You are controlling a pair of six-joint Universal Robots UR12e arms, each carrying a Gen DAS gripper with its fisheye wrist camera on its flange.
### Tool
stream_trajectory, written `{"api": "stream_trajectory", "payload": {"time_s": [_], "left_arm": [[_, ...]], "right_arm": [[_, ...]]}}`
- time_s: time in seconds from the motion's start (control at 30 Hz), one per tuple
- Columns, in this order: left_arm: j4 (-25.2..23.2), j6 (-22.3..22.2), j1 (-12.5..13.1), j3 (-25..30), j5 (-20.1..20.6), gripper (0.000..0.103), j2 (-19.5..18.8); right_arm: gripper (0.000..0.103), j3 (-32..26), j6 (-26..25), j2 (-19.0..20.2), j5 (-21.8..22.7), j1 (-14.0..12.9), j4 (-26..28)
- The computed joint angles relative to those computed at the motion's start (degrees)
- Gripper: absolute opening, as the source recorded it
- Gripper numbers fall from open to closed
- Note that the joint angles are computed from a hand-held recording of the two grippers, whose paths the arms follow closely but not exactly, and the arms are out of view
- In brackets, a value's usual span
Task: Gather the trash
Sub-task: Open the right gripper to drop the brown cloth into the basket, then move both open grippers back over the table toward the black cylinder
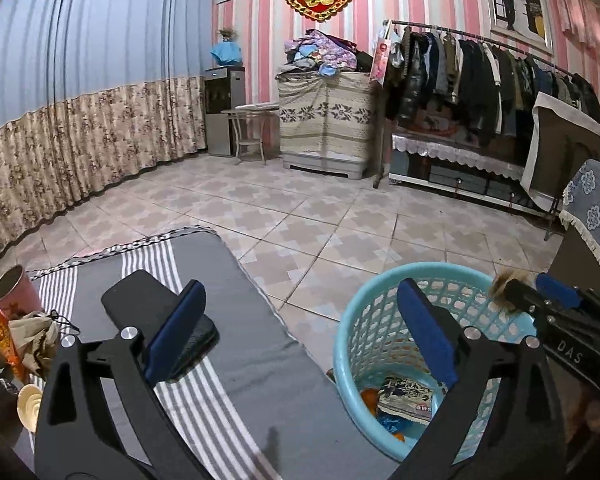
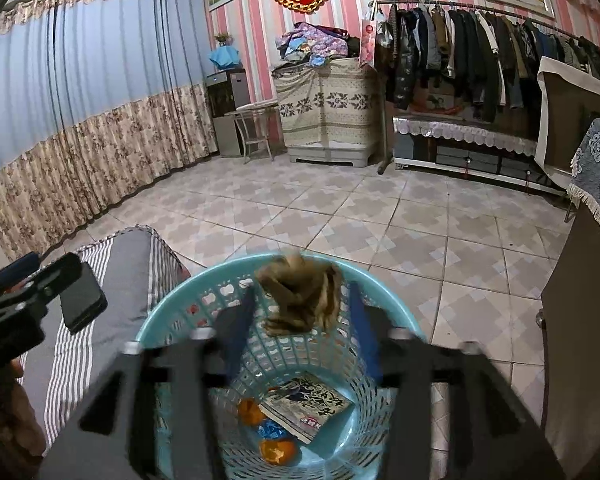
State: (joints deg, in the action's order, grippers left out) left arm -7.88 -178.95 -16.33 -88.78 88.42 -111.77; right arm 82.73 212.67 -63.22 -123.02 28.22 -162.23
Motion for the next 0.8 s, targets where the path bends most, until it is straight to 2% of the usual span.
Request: {"api": "stream_trajectory", "payload": {"time_s": [0.13, 0.27, 0.57, 0.8], "left_arm": [[0.5, -0.4, 0.3, -0.7, 0.2, 0.094, 0.5], [0.8, -0.7, 0.8, -1.6, 0.7, 0.094, 1.2], [1.8, -2.0, 2.8, -4.3, 1.6, 0.097, 3.6], [3.1, -3.2, 5.5, -7.6, 2.9, 0.097, 6.4]], "right_arm": [[0.082, -0.2, 0.4, 0.1, -0.5, -0.1, -0.1], [0.092, -0.7, 0.6, 0.3, -2.7, 0.2, 0.3], [0.093, -2.9, -2.8, 1.4, -4.7, 1.4, 1.4], [0.093, -6.0, -7.0, 3.0, -5.0, 3.1, 1.4]]}}
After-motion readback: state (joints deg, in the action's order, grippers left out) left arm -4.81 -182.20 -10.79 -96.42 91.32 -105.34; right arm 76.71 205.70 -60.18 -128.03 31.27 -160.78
